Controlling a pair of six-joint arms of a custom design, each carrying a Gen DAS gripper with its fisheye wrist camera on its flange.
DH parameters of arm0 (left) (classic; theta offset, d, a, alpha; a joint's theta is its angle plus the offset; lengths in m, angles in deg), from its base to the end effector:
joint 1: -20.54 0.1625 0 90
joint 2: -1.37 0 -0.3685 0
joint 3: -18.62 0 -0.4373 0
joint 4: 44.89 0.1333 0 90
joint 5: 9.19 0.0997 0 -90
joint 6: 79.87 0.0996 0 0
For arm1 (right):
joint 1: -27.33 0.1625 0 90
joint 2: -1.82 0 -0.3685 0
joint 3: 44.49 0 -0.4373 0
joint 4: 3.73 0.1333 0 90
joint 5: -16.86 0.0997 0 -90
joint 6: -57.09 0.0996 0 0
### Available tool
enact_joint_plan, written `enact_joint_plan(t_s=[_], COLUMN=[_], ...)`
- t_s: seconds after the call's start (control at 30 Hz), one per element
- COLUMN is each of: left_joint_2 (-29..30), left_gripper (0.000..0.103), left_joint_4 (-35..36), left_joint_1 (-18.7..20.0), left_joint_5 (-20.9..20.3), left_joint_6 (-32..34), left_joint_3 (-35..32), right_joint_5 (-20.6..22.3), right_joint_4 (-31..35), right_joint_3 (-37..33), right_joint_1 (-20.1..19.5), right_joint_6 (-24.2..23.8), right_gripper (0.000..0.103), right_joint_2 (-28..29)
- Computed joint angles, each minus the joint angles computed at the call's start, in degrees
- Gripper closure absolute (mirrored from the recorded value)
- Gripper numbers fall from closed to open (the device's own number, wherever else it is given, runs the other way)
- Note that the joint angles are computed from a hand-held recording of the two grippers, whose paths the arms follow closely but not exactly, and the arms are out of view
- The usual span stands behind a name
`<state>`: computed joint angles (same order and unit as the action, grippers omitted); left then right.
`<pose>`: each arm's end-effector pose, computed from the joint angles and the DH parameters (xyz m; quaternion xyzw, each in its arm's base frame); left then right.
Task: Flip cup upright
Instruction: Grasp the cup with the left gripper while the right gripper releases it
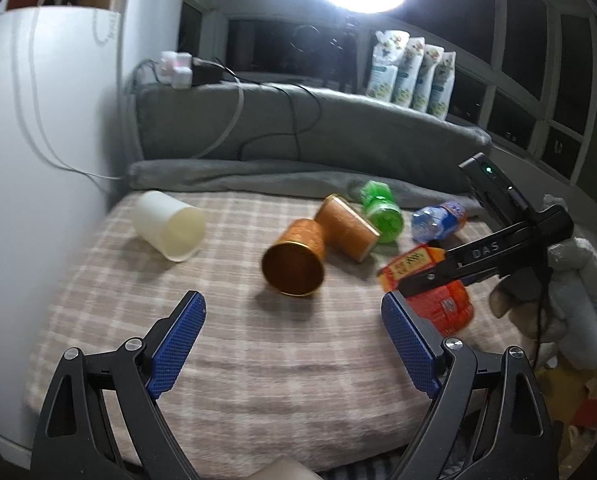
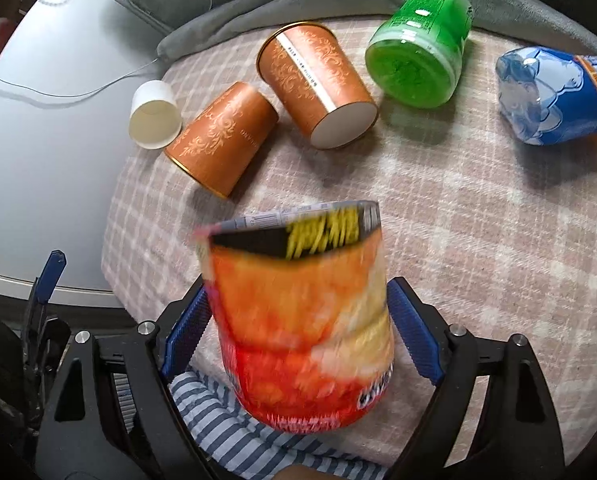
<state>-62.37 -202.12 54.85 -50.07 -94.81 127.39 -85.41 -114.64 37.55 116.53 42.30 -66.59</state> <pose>-0.3690 -0.5043 0.1609 0.2357 0.8645 -0.3787 0.2316 0.1027 -0.6733 0.3182 0.1141 -0.9857 0.0481 0.1142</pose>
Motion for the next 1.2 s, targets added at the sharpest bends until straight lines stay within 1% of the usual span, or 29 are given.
enact_joint_plan(t_s=[0.17,0.23,0.3,0.47,0.57,0.63,0.7,0.77,0.83,0.9,1.0,1.2], left_joint_2=[1.26,2.08,2.93,6.31,9.27,10.95,12.47,13.7,14.77,15.78,17.22,19.29], left_gripper=[0.013,0.013,0.013,0.013,0.013,0.013,0.013,0.013,0.013,0.013,0.013,0.013], left_joint_4=[4.08,5.7,7.27,10.69,13.39,14.28,14.83,15.38,15.5,15.52,15.95,16.99], left_joint_1=[2.05,2.95,4.22,7.89,10.71,11.85,12.65,13.28,13.62,13.79,14.15,14.51], left_joint_5=[-7.16,-10.02,-14.25,-25.23,-33.28,-35.85,-37.42,-38.81,-39.56,-40.15,-40.57,-39.77], left_joint_6=[-1.86,-2.64,-3.76,-9.1,-14.34,-17.4,-19.73,-21.31,-22.26,-22.94,-23.45,-23.73], left_joint_3=[-3.41,-4.99,-6.83,-12.51,-16.56,-18.44,-20.06,-21.51,-22.58,-23.69,-25.31,-27.32], right_joint_5=[4.45,5.43,5.73,4.29,5.38,5.51,5.25,6.02,7.25,7.73,8.16,7.61], right_joint_4=[-2.29,-3.59,-6.35,-18.59,-23.09,-25.36,-28.38,-30.43,-30.79,-31.02,-31.62,-33.26], right_joint_3=[1.57,2.85,5.35,15.36,20.97,24.09,27.17,30.06,32.03,33.08,34.15,35.38], right_joint_1=[-2.01,-2.57,-3.06,-3.79,-5.19,-6.18,-6.66,-7.85,-9.2,-10.05,-10.81,-11.31], right_joint_6=[-0.57,-0.94,-2.25,-6.78,-7.15,-7.31,-7.16,-6.57,-5.76,-5.27,-4.29,-4.65], right_gripper=[0.014,0.014,0.014,0.014,0.014,0.014,0.014,0.014,0.014,0.014,0.014,0.014], right_joint_2=[-2.46,-4.0,-6.49,-15.44,-20.92,-24.27,-26.89,-29.95,-32.55,-33.97,-35.26,-36.19])
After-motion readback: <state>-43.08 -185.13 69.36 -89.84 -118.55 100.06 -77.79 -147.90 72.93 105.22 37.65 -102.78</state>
